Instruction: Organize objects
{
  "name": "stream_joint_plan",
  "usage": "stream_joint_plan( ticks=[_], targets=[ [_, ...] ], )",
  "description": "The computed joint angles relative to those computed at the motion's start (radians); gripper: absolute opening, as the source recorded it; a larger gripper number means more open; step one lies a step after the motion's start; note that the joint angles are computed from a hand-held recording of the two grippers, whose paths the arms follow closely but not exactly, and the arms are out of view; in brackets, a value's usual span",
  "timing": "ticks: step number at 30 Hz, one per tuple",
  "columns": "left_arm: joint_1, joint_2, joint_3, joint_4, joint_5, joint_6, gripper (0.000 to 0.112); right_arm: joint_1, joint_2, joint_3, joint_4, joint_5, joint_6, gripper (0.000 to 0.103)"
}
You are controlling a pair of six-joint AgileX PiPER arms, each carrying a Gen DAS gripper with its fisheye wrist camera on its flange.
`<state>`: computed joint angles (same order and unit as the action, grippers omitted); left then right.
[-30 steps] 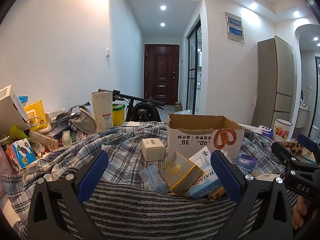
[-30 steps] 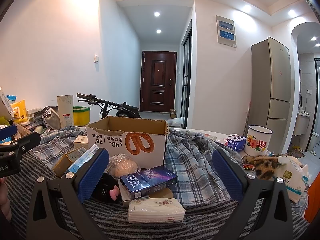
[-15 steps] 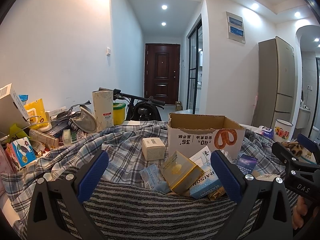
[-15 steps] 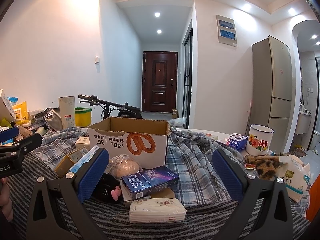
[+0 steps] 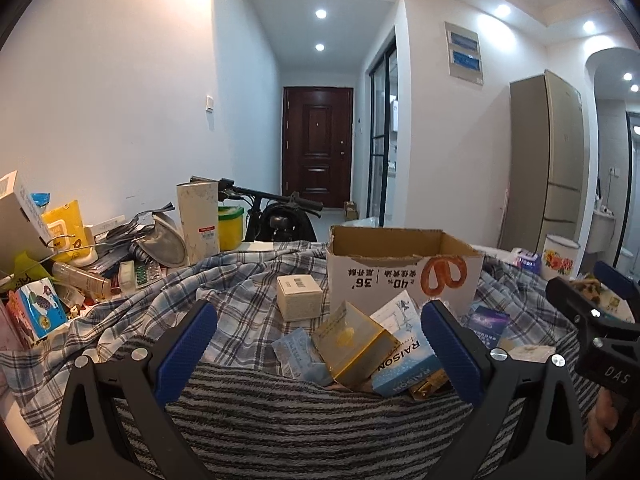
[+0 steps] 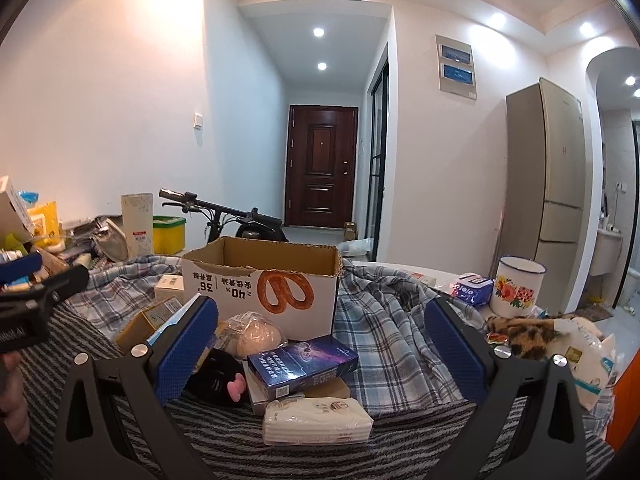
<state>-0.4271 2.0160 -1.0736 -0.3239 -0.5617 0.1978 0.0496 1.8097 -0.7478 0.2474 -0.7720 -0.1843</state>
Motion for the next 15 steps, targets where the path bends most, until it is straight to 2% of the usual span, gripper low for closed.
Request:
stream_joint_plan(
  ticks=[2,4,7,11,15],
  targets=[
    [-0.003,0.005,-0.016,-0.014,0.022,0.019,0.103,-0.011,0.009,-0.01,-0.024,0.018,0.028,0.103],
    [-0.007,0.007,-0.015,-0.02,0.016,0.024,0.103,-0.025,0.02,-0.033,-0.043,0.06,0.052,0.103],
    [-0.014,0.007,-0.011,-0.039,0.004,0.046,0.103,-0.043,0.027,-0.043,-0.087,0.079,0.097,0.103],
    [-0.008,0.007,-0.019,-0.035,0.022,0.036,0.103,-0.046,0.042,-0.084,-0.076,0.153,0.084,0.103],
    [0.01,0.008,-0.031,-0.001,0.054,-0.015,0.103,-0.051,0.04,-0.075,-0.083,0.144,0.098,0.103]
  ],
)
